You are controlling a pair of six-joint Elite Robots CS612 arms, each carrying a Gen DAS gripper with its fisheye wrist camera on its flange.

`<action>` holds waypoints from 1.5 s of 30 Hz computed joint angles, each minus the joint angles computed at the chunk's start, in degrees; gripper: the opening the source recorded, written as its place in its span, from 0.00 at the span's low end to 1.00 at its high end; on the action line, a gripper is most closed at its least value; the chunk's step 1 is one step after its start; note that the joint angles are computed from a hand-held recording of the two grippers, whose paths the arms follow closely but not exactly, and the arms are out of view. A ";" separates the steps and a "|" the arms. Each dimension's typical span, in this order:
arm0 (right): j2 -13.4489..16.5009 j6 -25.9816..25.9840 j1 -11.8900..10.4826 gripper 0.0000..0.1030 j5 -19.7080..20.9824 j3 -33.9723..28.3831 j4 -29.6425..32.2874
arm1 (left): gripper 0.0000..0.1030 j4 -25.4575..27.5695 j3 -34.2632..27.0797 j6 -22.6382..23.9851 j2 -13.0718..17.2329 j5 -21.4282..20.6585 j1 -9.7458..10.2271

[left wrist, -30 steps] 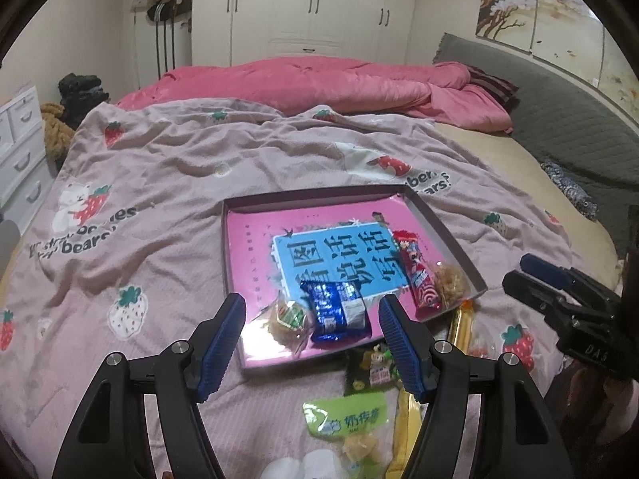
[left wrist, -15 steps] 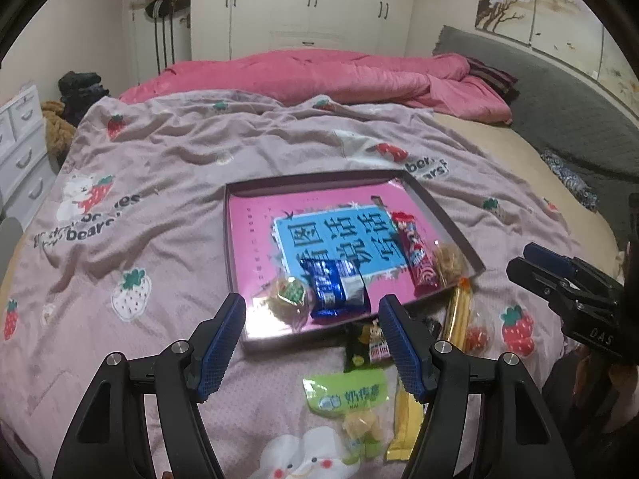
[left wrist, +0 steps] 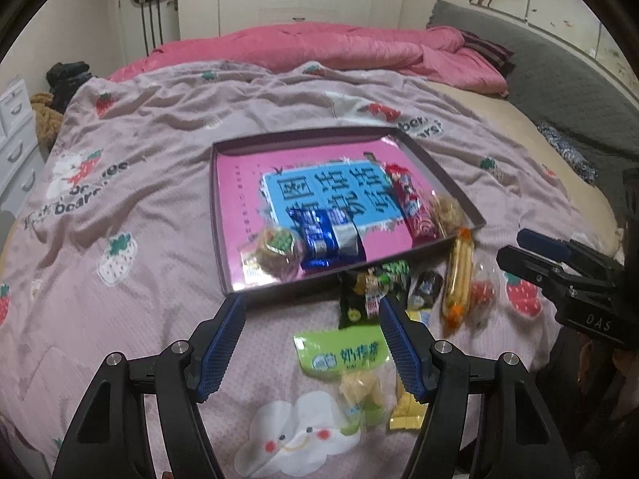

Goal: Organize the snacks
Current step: 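Withdraw both open tools from the tray back toward the snack pile, then move the left tool to the green-label bag while the right tool approaches the pastry bag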

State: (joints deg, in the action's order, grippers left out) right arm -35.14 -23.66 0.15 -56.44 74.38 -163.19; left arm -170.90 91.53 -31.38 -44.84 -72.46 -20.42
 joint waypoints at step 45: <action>1.38 1.20 -0.23 0.59 -8.17 -2.20 13.45 | 0.69 6.56 -2.33 -0.39 2.48 -7.00 0.28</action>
